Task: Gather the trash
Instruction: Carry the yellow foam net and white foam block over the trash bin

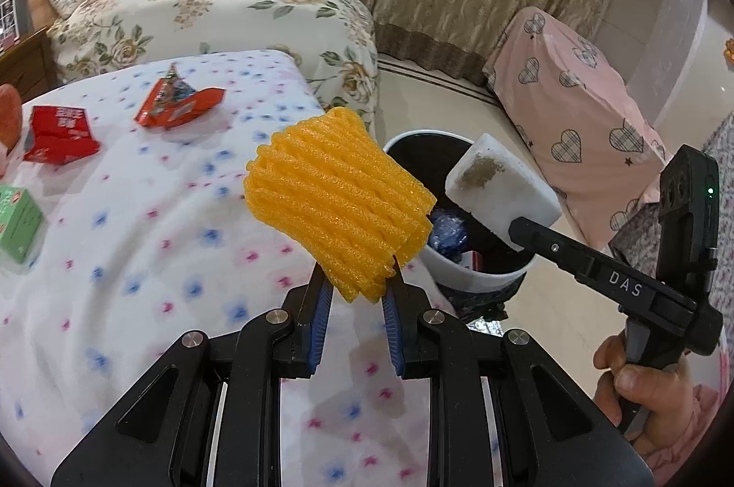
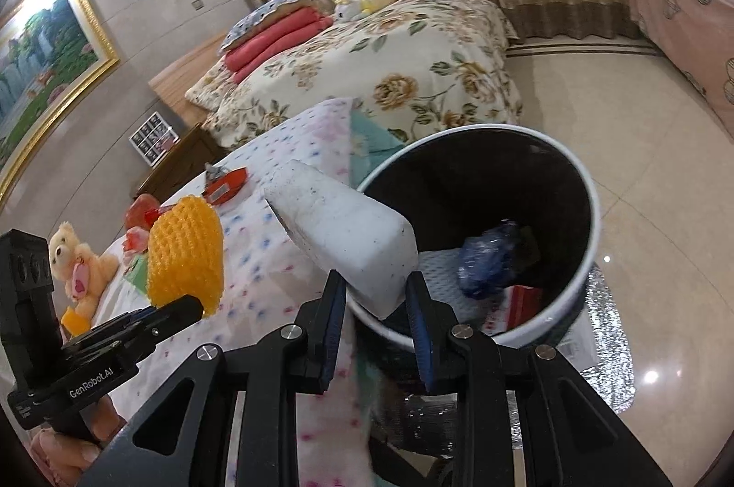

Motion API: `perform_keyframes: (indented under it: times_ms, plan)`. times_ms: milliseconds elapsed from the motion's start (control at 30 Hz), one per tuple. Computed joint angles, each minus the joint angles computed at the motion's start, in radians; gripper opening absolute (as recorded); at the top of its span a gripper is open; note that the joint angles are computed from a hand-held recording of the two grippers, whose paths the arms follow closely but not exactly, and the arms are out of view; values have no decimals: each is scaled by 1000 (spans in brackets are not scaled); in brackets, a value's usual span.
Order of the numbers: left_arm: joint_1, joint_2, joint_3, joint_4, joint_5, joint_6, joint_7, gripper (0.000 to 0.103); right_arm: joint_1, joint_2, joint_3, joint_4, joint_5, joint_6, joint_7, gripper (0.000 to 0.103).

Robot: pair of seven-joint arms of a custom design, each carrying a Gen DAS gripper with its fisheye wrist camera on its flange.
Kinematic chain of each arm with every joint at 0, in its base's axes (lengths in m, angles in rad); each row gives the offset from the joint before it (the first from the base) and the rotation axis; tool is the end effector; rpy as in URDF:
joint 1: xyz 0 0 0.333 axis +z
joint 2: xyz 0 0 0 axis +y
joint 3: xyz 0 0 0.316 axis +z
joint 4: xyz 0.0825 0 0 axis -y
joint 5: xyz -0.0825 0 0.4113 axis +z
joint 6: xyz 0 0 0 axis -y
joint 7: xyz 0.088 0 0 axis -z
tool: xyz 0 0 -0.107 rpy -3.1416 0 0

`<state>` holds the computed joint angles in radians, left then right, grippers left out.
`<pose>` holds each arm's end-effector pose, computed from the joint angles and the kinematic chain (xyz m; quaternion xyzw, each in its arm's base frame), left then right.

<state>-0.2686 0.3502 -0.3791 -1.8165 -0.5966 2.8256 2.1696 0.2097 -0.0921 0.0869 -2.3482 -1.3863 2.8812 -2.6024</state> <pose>0.5906 -0.3797 0.4129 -0.4013 0.8310 -0.3829 0.0426 0.4884 0.2086 0.3866 -0.4454 0.7904 -0.2242 0.3558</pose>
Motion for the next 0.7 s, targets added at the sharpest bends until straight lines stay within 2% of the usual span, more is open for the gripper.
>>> perform_keyframes:
  times_ms: [700]
  plan:
    - [-95, 118, 25, 167, 180, -80, -116, 20, -58, -60, -4, -82, 82, -19, -55, 27]
